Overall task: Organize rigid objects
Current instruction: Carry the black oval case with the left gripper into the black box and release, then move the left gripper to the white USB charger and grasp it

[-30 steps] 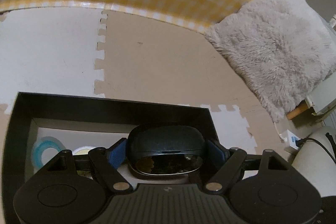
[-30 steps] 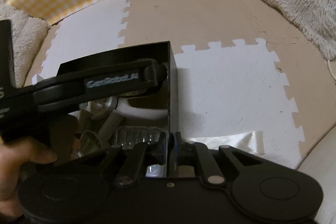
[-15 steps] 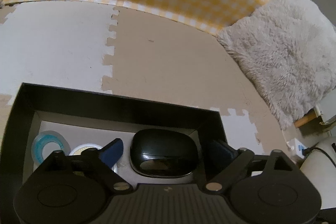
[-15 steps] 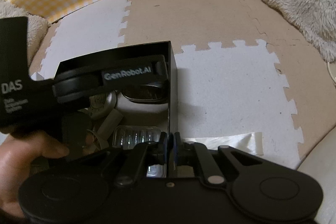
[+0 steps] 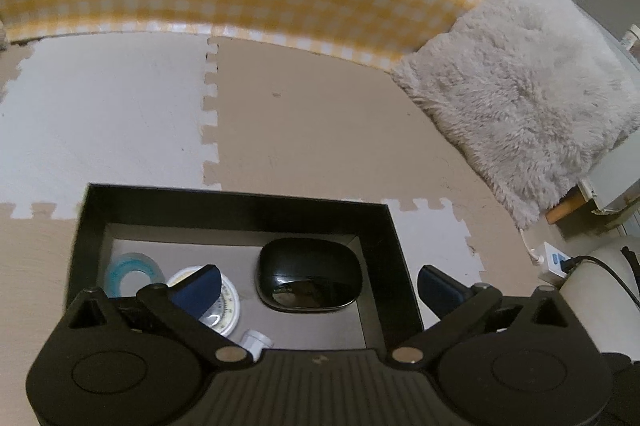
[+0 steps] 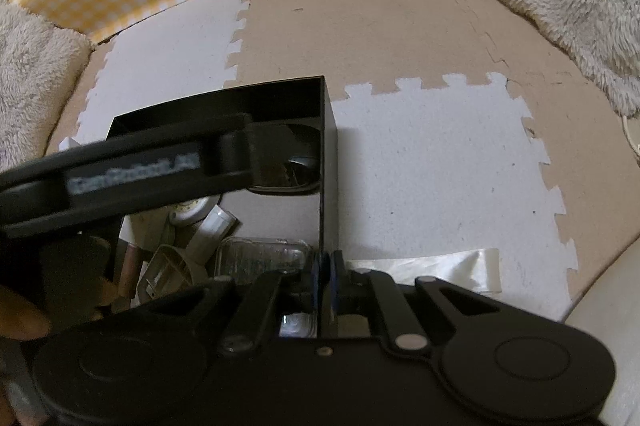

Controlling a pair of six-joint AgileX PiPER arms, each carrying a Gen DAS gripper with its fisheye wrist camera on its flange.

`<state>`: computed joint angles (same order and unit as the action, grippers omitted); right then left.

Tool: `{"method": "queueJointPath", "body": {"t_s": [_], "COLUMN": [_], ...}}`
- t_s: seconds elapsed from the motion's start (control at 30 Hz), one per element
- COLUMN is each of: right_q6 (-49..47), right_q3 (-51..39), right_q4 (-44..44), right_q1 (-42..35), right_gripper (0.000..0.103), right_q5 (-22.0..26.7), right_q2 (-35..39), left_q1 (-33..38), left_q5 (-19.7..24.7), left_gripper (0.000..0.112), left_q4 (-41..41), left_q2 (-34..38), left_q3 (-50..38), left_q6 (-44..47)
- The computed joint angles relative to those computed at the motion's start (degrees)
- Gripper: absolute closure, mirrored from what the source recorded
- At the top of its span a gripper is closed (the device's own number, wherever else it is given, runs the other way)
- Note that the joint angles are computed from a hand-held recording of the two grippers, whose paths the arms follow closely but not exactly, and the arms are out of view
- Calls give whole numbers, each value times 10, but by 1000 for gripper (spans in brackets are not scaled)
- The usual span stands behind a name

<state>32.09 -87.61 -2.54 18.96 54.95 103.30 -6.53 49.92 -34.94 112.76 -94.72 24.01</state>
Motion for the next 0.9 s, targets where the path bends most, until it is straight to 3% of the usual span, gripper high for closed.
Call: {"method": "queueJointPath", "body": {"t_s": [0.57,0.9], "right_q6": [8,8], "right_q3": [-12,-16], "right_q4": [-15,-18], "right_q1": [9,12], "right_gripper": [97,97], "right_q5": [15,20], "right_q2": [2,5], "left_q1": [56,95], "left_q5": [8,15], "left_gripper": [9,9], "left_q4": [25,35], "left_q2": [-83,-96], "left_q3": [54,59], "left_q6": [80,137]}}
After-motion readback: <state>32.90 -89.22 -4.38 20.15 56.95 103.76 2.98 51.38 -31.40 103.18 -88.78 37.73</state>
